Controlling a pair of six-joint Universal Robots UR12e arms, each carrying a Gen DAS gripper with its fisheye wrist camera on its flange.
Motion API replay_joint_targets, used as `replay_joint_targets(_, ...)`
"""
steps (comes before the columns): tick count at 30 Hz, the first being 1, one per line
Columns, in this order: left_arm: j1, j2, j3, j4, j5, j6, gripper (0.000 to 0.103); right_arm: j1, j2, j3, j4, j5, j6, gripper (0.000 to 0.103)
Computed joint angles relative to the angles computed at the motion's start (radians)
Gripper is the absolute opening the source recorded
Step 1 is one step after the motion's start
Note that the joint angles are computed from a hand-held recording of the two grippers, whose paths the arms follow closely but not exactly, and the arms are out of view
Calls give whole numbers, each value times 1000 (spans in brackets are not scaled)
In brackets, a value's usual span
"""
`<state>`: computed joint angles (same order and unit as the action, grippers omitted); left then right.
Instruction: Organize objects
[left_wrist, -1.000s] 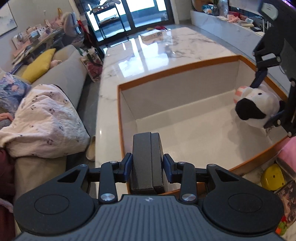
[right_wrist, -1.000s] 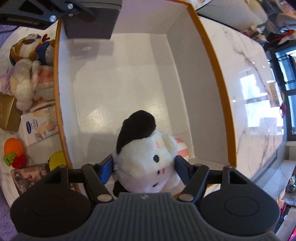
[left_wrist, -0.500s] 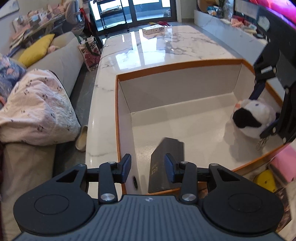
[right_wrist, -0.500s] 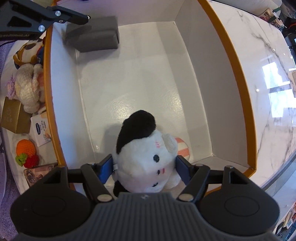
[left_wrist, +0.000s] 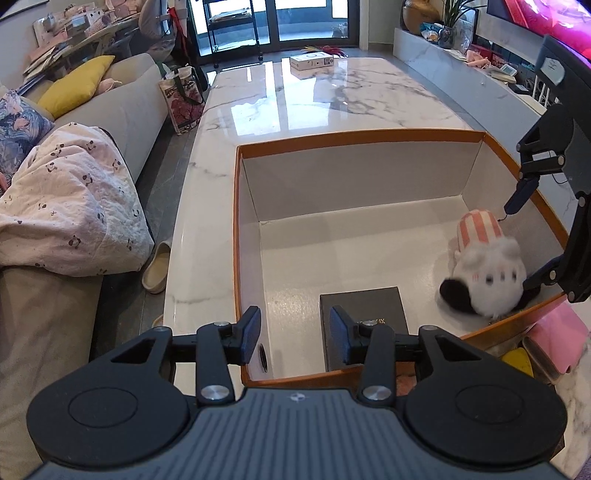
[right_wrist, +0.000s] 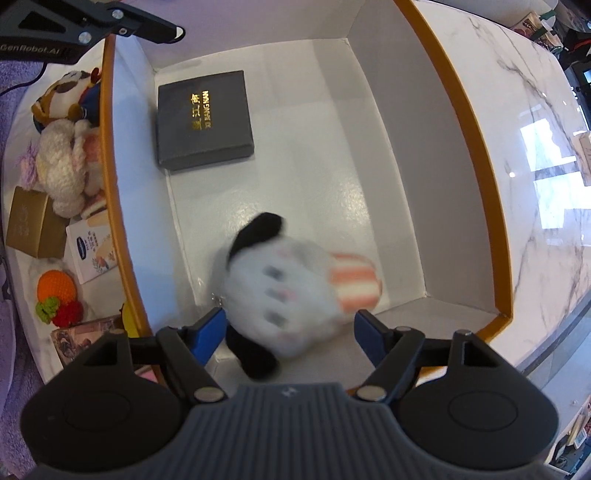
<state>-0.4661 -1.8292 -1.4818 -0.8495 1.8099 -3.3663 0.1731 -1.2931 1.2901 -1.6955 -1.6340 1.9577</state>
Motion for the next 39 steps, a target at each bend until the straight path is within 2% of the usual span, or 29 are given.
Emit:
replay_joint_targets(3,-2,4,-4,9,3,-1,48,-6,-11,7,10,14,6,73)
replay_joint_targets(5,-1,8,-9,21,1,-8,48,-13,-25,19,-4,47,19,63)
replay_joint_targets(6,-1,11,-13,29,0,-11,48,-18,-35,28,-17,70,32,54)
replay_joint_targets(7,0,13,-14,36,-2,-16,48,-23,-46,39,-33,99,45,48)
replay_joint_targets(10,3,24,-28,69,-11,-27,48,-35,-89,105,-120,185,94,44)
replay_joint_targets(14,10,39,-44,116,-7,-55,48,-30,-118,170,-242,240,195,36)
replay_joint_targets(16,16,47,-54,143,-6,-74,48,-30,-97,154,-266,263,236,33)
replay_joint_targets(20,41,61,-73,186,-36,-137,48,-21,-82,154,-277,288,305,33)
replay_joint_targets(22,54,66,-82,195,-56,-169,48,-14,-70,138,-266,279,329,33)
replay_joint_targets(24,65,66,-85,194,-68,-185,48,-6,-39,103,-211,274,379,33)
replay_joint_targets(26,71,64,-86,184,-72,-188,44,4,-12,84,-178,278,405,32)
replay_joint_targets(31,82,56,-87,177,-130,-162,41,42,20,80,-173,194,373,14)
replay_joint_targets(39,87,45,-81,178,-182,-143,39,62,55,30,-103,248,387,13)
